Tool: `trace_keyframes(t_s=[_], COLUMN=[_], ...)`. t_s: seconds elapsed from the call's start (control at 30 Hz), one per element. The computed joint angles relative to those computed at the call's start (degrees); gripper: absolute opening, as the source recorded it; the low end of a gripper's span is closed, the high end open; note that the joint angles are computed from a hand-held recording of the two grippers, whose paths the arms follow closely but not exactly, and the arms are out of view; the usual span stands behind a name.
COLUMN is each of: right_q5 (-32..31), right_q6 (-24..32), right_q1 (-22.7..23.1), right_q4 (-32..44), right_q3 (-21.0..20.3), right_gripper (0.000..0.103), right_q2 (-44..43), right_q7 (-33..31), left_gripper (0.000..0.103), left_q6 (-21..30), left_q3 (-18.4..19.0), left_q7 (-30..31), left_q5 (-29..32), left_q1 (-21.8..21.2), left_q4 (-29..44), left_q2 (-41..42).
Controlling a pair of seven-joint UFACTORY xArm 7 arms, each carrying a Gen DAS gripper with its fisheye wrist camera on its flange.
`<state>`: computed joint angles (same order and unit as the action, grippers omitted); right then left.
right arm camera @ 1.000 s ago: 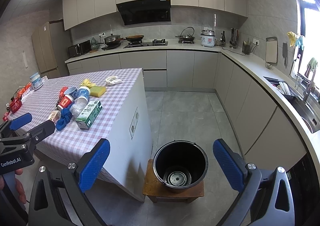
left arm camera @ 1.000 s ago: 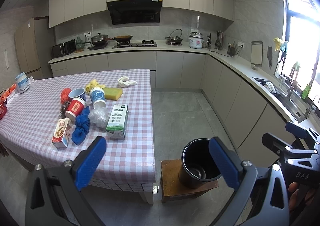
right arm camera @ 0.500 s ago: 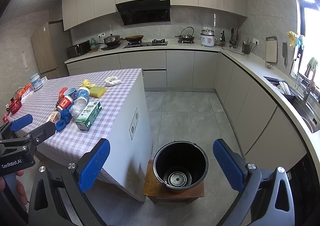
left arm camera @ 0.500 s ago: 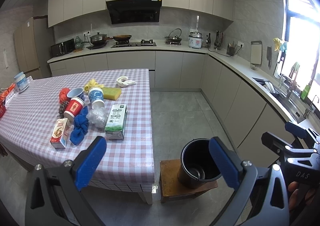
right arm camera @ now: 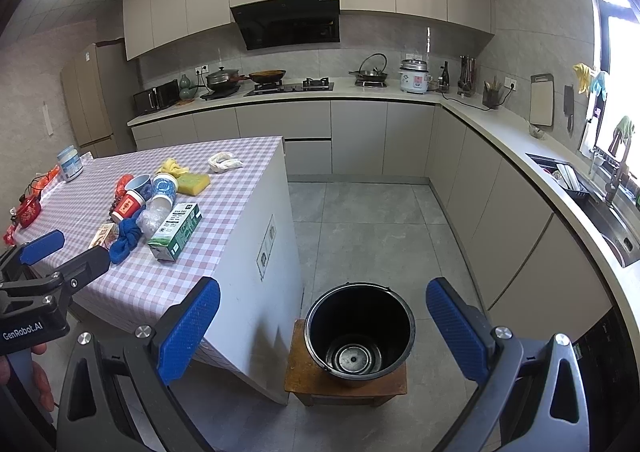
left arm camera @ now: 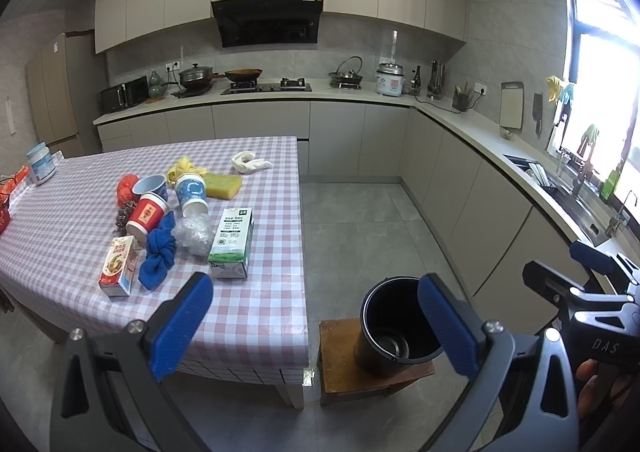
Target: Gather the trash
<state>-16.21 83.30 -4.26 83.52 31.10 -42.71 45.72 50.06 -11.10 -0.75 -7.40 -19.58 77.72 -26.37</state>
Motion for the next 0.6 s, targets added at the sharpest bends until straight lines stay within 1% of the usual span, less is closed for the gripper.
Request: trace_keyframes(t_s=[0.6], right_q5=[-0.2], right_q6=[-0.4], right_q1=[0.5], right_q4=[-0.6], right_q3=[-0.1], right_gripper=[0.103], right_q2=[0.1], right_q7=[0.4], left_gripper=[0.103], left_q6=[-0.1], left_q3=[0.1], left_q7=[0.1], left_q5=[-0.1], left_q1=[-0.1], left_q4=[0.0], left_q2=[0.2])
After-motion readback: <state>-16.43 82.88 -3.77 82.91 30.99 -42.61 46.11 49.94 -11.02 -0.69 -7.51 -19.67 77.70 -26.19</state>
